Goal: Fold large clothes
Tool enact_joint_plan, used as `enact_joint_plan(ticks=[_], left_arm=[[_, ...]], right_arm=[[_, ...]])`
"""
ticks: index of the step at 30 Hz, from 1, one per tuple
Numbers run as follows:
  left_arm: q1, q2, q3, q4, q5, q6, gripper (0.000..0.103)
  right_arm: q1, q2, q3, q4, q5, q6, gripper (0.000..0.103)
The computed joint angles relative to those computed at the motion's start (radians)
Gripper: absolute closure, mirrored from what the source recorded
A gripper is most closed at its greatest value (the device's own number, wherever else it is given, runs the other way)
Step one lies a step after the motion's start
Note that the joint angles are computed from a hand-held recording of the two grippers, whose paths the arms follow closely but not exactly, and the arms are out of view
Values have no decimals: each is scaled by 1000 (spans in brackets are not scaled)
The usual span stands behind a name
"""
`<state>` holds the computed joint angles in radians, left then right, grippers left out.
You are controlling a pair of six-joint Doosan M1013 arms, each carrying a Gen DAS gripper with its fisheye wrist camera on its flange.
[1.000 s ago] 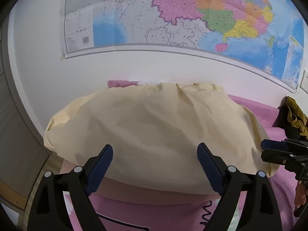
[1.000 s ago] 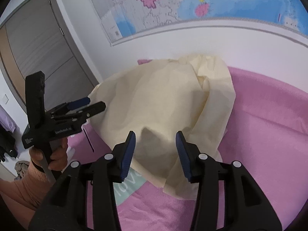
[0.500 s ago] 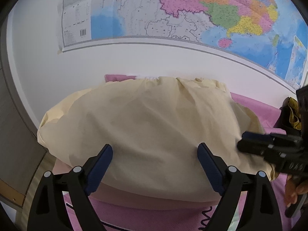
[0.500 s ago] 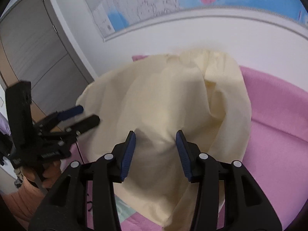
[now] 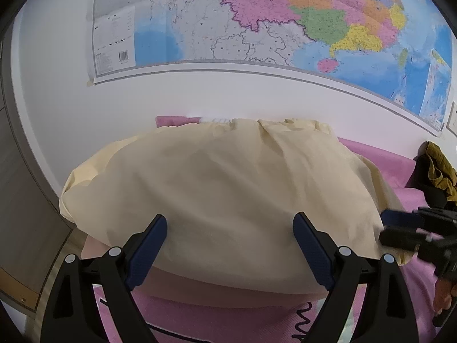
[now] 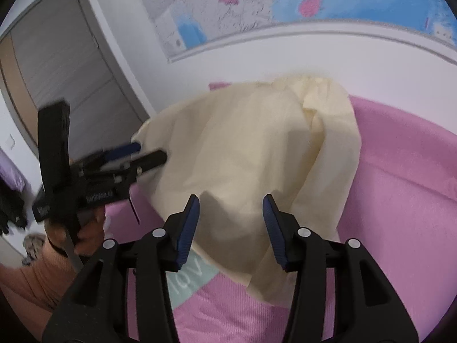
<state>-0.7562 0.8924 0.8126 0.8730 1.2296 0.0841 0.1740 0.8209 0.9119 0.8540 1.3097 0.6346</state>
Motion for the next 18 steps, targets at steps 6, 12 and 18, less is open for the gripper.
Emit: enact_joint_plan(ticks=[6, 12, 18], left_arm=[[3, 0, 5, -16, -6, -6, 16], [0, 2, 2, -11, 2, -19, 16], [-5, 1, 0, -3, 1, -36, 16]], right_arm=[[6, 8, 1, -14, -7, 16, 55], [3, 0, 16, 7, -16, 12, 52], [2, -10, 27, 29, -25, 3, 48]])
